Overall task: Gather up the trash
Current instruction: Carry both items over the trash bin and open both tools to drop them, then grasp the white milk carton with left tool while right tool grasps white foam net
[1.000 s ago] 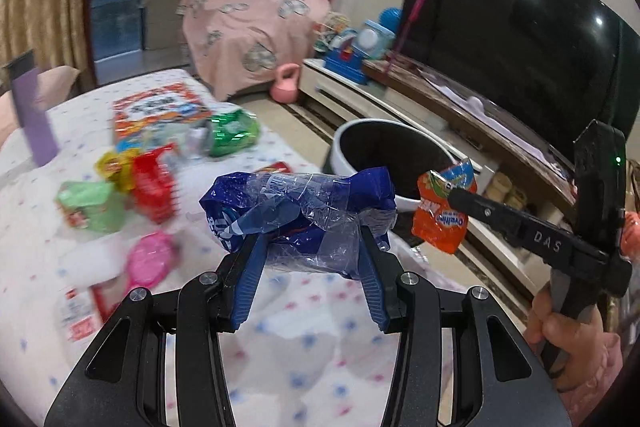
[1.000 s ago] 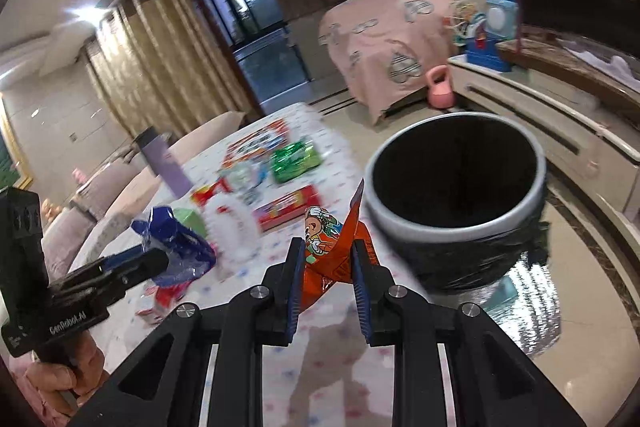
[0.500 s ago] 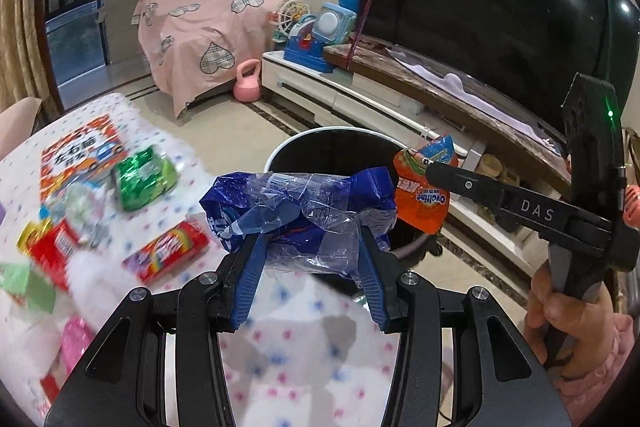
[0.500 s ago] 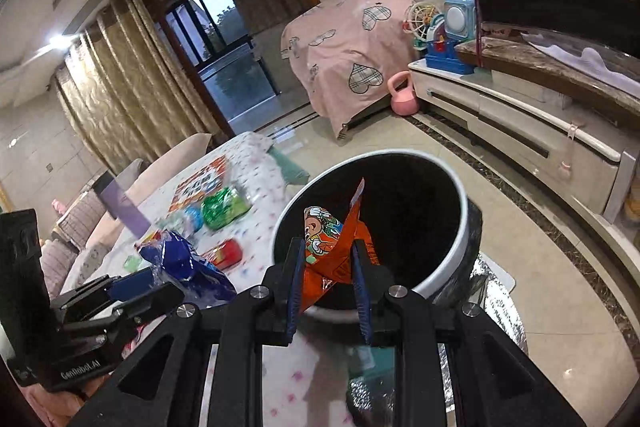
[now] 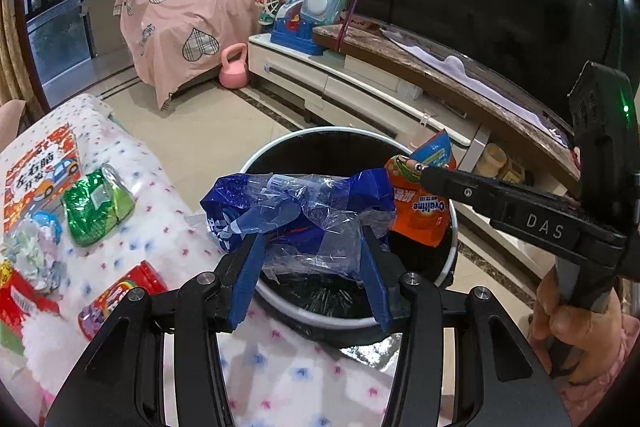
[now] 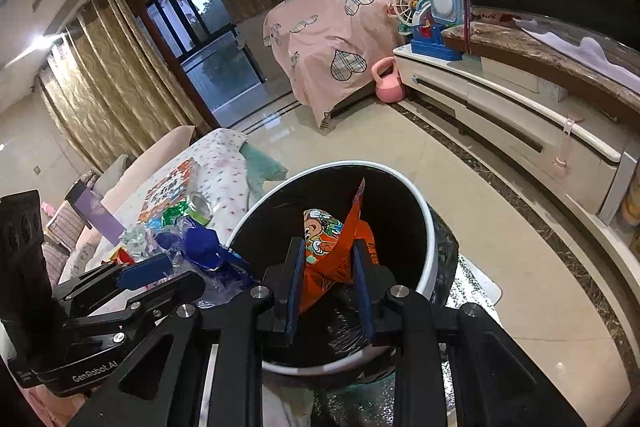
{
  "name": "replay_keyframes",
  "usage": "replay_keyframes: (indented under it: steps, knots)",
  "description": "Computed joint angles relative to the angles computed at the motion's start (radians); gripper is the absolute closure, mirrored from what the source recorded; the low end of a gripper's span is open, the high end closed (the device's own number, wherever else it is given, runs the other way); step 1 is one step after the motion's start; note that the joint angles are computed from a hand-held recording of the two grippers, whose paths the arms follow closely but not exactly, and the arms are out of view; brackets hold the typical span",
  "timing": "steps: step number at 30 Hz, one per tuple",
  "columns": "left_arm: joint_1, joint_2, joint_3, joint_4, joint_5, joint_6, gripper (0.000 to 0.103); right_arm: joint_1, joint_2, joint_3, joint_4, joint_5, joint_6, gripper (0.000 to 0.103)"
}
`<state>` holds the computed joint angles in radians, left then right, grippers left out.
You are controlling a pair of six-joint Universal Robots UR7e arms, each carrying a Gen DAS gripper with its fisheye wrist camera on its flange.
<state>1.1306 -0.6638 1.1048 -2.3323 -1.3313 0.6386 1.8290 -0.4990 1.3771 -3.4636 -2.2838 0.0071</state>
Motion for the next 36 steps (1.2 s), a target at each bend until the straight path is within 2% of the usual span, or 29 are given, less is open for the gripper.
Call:
replay_keyframes:
  steps: [5, 7, 9, 10, 13, 16, 21, 27, 36]
  knots:
    - [0.002, 0.013, -0.009, 0.011, 0.018, -0.011, 0.040, -0.005, -0.001, -0.010, 0.031, 0.007, 0.005, 0.076]
    - [0.002, 0.006, -0.002, 0.008, 0.017, -0.016, 0.033, -0.008, -0.004, -0.008, 0.033, 0.012, 0.007, 0.071]
    - [0.003, -0.002, 0.008, 0.001, 0.014, -0.015, 0.031, -0.008, 0.000, -0.012, 0.028, 0.014, 0.009, 0.055]
    - [0.004, -0.010, 0.019, -0.005, 0.013, -0.017, 0.030, -0.008, 0.001, -0.011, 0.020, 0.017, 0.013, 0.051]
    - [0.009, -0.030, 0.045, -0.020, 0.013, -0.026, 0.027, -0.008, 0.000, -0.003, 0.000, 0.019, 0.017, 0.050]
    - [0.017, -0.055, 0.069, -0.023, 0.010, -0.047, 0.025, -0.003, -0.002, 0.016, -0.033, 0.025, 0.021, 0.047]
    - [0.038, -0.120, 0.138, -0.062, 0.000, -0.064, 0.025, 0.016, 0.012, 0.042, -0.111, 0.037, 0.028, 0.031]
    - [0.067, -0.200, 0.212, -0.102, -0.002, -0.088, 0.025, 0.054, 0.057, 0.035, -0.179, 0.049, 0.011, 0.017]
    - [0.123, -0.304, 0.289, -0.142, 0.020, -0.116, 0.025, 0.107, 0.154, -0.039, -0.146, 0.052, -0.019, 0.016]
